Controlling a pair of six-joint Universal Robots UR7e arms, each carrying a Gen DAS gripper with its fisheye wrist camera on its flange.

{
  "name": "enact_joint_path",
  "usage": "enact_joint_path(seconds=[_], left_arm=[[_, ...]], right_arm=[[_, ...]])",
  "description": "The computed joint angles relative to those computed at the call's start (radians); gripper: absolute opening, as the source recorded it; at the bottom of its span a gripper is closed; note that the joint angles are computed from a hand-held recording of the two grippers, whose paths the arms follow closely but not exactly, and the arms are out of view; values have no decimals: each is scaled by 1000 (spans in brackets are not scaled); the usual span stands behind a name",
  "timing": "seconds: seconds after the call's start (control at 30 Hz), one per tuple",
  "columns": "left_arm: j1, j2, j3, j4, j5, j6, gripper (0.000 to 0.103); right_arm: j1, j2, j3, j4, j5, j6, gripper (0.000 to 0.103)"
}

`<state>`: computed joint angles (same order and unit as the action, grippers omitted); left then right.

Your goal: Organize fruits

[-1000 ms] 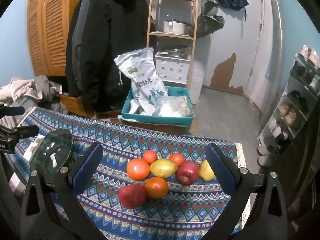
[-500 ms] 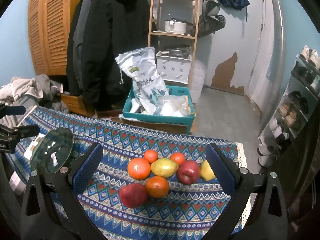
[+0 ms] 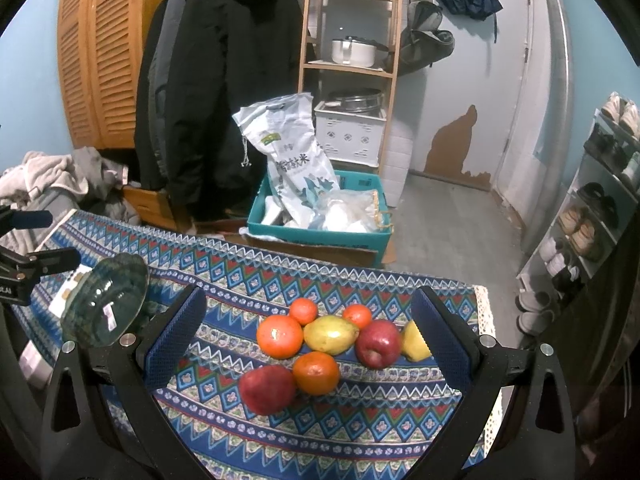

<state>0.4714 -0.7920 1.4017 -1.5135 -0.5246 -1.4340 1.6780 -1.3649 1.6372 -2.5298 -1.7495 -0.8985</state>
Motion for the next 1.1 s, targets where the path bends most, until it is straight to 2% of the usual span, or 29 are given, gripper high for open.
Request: enact_joint_path(seconds=[1.1], left_arm=[[-1, -3, 4, -7, -1, 4, 102]], right_arm=[[-2, 0, -2, 4, -2, -1, 100]])
